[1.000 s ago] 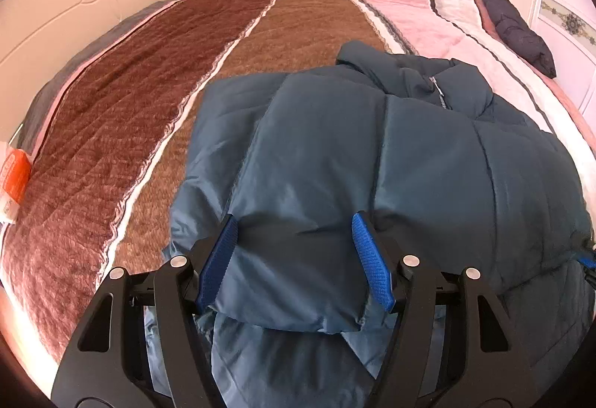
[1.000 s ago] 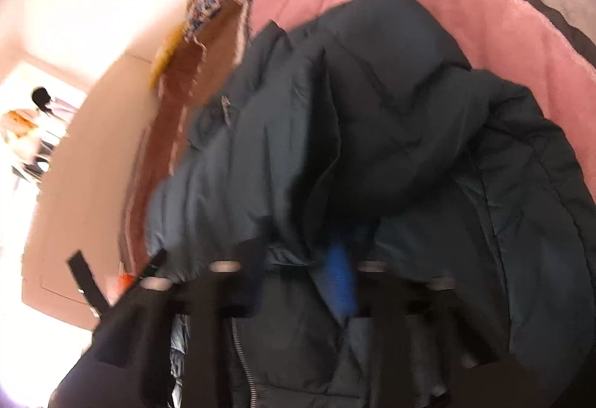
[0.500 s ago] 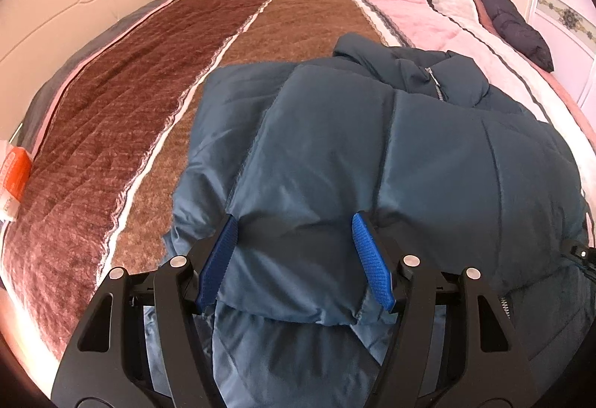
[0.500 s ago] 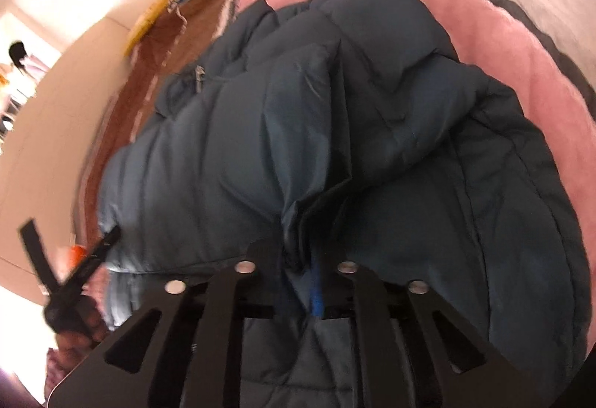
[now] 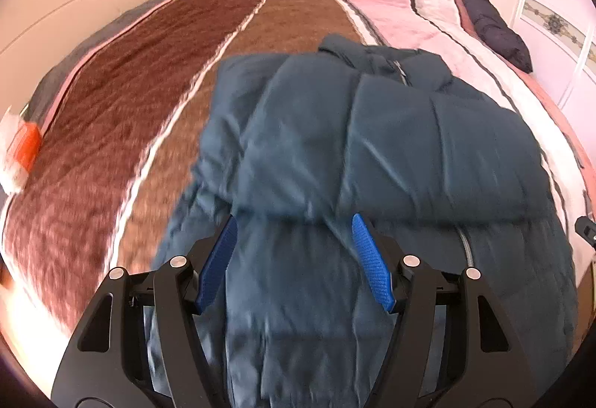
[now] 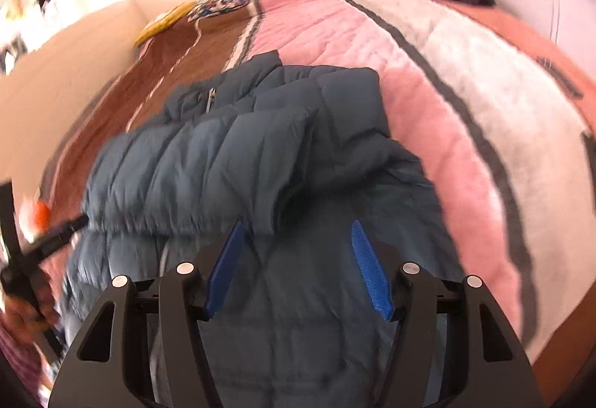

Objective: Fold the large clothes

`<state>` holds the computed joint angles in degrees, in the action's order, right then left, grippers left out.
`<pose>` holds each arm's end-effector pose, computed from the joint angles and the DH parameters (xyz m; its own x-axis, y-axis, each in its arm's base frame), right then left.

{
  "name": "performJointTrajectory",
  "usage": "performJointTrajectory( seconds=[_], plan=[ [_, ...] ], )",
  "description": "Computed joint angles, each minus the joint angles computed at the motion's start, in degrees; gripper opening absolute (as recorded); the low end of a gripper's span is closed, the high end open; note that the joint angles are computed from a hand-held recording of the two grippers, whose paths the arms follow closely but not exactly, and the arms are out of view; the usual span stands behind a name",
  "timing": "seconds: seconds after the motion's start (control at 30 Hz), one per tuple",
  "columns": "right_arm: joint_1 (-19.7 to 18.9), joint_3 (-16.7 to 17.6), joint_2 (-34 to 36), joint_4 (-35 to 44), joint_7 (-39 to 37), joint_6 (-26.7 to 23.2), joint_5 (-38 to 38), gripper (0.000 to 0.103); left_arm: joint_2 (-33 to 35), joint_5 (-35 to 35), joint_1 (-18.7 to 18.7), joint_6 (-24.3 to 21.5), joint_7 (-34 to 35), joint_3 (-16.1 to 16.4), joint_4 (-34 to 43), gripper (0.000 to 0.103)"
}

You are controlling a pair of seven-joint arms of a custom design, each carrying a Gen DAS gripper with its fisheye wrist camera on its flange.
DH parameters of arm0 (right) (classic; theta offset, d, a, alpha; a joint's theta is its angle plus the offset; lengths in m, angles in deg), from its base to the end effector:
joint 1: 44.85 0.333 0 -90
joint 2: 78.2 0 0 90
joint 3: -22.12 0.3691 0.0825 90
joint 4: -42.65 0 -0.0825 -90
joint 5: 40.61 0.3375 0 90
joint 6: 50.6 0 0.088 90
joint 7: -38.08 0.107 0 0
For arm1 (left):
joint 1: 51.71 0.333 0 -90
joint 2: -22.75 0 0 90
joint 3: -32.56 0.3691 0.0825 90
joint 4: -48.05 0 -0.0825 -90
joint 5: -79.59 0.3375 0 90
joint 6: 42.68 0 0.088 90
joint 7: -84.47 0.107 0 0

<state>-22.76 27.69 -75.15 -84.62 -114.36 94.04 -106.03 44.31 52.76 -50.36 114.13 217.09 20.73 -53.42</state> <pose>0.4574 0.2490 0.4556 -0.5447 -0.8091 -0.2207 -0.5231 0.5335 -0.6646 0.6649 -0.0835 0.4908 -0.4977 -0.8669 0.0264 -0.6813 0.3719 -0.6305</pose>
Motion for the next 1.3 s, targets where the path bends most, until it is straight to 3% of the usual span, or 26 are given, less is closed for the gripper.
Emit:
performJointTrajectory(
  seconds=[0.17,0.5,0.83,1.3],
  plan=[
    [2.37,2.14,-1.37,-1.05,-4.82,-4.32,4.11,0.062,-4.58,-3.12,1.99,-1.23,2.54,-0.18,-6.33,0.064],
    [5.24,4.19,-2.52,-2.56,-7.93,-6.87,11.19,0.062,-10.86,-8.84,3.02,-4.94,9.22,1.80,-13.58,0.064],
    [6.62,5.28,-4.06,-5.21,-9.01,-7.92,16.64,0.062,-13.75,-10.49,2.56,-7.73,12.64,4.00,-16.21,0.064],
    [6.56,7.14,-9.89,-13.08,-6.60,-4.96,23.59,0.067,-15.56,-7.43,4.44,-9.96,13.70,6.69,-18.02,0.064]
  ],
)
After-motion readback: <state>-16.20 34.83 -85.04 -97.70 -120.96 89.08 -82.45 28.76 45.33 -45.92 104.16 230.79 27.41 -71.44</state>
